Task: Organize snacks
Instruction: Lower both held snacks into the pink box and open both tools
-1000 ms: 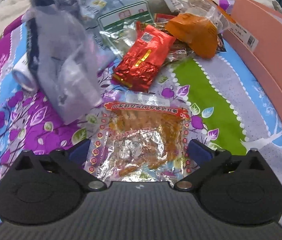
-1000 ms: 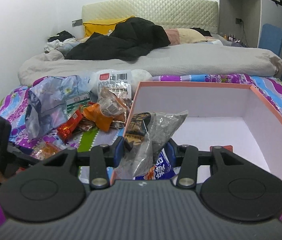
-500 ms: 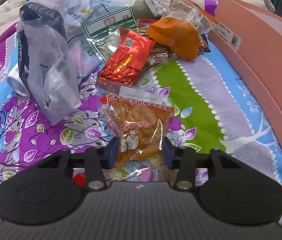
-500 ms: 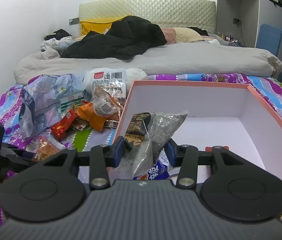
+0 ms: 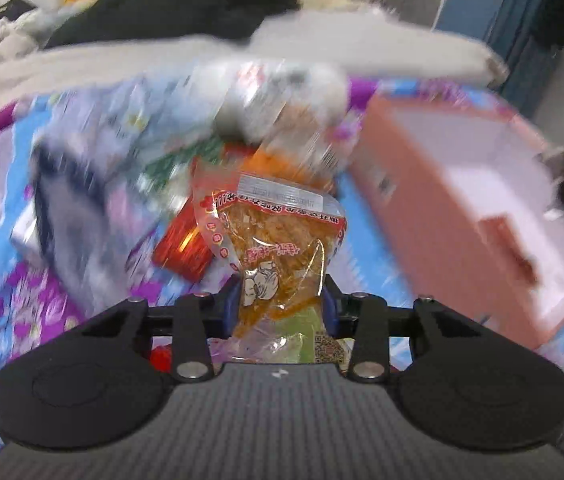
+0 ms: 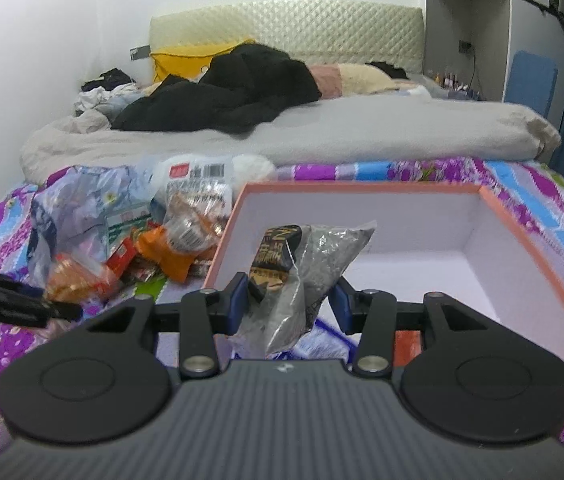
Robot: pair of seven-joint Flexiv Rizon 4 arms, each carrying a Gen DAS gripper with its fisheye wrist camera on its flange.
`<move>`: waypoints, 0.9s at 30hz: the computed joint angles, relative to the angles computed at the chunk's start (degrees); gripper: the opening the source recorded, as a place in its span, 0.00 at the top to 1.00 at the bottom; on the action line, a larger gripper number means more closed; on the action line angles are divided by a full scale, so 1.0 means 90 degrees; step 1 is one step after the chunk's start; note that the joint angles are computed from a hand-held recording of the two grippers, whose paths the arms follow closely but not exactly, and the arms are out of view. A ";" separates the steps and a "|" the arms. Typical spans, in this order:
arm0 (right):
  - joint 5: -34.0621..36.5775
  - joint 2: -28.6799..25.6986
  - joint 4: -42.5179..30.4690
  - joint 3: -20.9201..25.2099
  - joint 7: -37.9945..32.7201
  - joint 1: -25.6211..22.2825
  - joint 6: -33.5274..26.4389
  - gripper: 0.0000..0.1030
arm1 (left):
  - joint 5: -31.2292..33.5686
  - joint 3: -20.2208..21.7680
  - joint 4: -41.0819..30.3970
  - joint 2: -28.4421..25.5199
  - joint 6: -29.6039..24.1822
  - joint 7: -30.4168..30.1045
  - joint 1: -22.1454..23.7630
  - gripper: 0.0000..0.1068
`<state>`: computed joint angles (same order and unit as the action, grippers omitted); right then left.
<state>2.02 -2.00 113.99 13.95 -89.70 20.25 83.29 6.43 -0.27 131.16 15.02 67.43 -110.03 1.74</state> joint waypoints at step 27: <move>0.0389 -0.0687 -0.0591 -0.0350 0.0064 -0.0808 -0.1257 0.54 | -0.1573 -0.0330 -0.2883 -0.3016 0.0008 0.0429 -0.1488 0.41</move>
<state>5.52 -8.19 108.67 10.80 -89.12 12.98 71.98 -7.73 -3.24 105.21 -12.12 67.50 -106.17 -11.66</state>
